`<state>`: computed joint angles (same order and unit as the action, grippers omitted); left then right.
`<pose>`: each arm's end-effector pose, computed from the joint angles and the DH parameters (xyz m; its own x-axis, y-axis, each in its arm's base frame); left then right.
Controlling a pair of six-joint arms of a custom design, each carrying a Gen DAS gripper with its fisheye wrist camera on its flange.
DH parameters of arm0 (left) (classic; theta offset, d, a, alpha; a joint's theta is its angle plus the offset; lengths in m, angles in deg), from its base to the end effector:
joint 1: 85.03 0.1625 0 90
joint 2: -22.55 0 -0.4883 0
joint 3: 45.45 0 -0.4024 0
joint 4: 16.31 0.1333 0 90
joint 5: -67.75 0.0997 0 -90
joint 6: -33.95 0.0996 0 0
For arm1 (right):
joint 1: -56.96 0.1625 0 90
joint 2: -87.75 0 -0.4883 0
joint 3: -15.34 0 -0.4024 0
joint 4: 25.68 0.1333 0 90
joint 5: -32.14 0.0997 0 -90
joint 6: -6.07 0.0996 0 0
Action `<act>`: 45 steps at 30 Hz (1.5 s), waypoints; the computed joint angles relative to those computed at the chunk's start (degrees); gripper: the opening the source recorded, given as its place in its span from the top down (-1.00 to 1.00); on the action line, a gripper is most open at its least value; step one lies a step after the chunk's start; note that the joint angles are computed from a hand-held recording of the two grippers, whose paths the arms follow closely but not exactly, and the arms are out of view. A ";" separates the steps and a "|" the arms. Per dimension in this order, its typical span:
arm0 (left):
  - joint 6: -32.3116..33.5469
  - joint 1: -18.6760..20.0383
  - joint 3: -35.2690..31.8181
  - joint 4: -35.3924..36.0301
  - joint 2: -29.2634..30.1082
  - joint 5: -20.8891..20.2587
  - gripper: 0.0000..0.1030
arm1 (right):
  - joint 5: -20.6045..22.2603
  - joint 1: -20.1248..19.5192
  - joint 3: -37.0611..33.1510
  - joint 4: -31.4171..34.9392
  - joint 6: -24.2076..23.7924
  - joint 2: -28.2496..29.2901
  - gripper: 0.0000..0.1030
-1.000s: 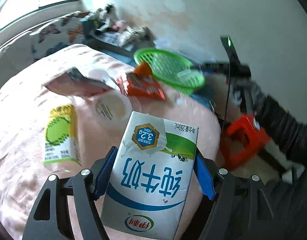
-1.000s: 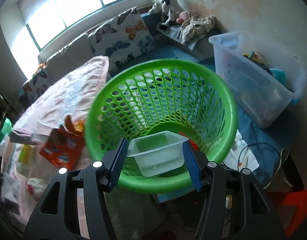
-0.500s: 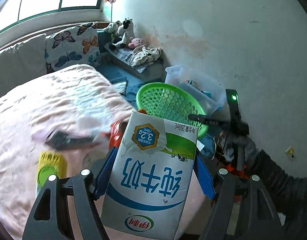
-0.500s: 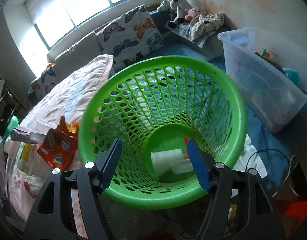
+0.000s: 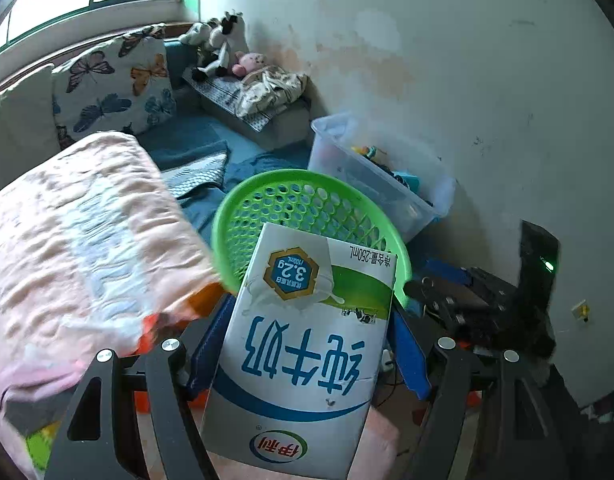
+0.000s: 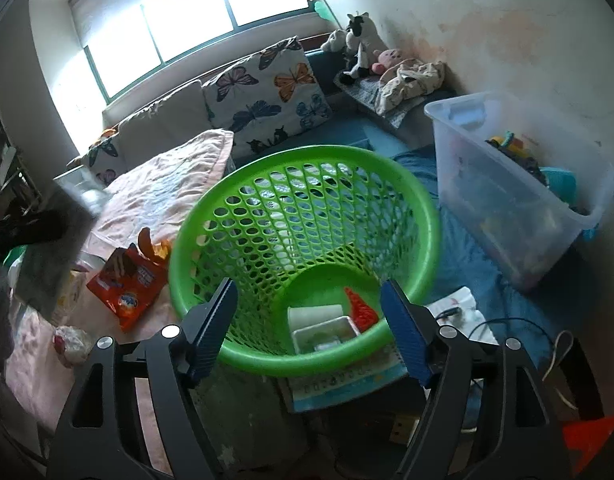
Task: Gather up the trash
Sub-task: 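Grasp the white milk carton with the left tool and carry it to the basket, then open the left tool to drop the carton into the basket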
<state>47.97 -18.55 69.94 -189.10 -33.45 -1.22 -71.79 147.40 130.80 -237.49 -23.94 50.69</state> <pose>-0.0870 -0.6235 0.1753 -0.7968 0.4385 -0.4157 0.5765 0.7579 -0.3055 0.1140 -0.6086 0.0609 -0.8388 -0.2265 0.4951 -0.4909 0.7081 -0.5076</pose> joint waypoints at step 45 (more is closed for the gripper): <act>-5.99 0.49 2.11 -8.16 1.43 7.82 -0.66 | 3.53 0.61 6.05 -5.87 1.37 0.00 -0.46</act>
<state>41.98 -18.07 72.05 -197.27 -32.02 6.61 -68.26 148.01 136.84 -243.35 -22.58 50.70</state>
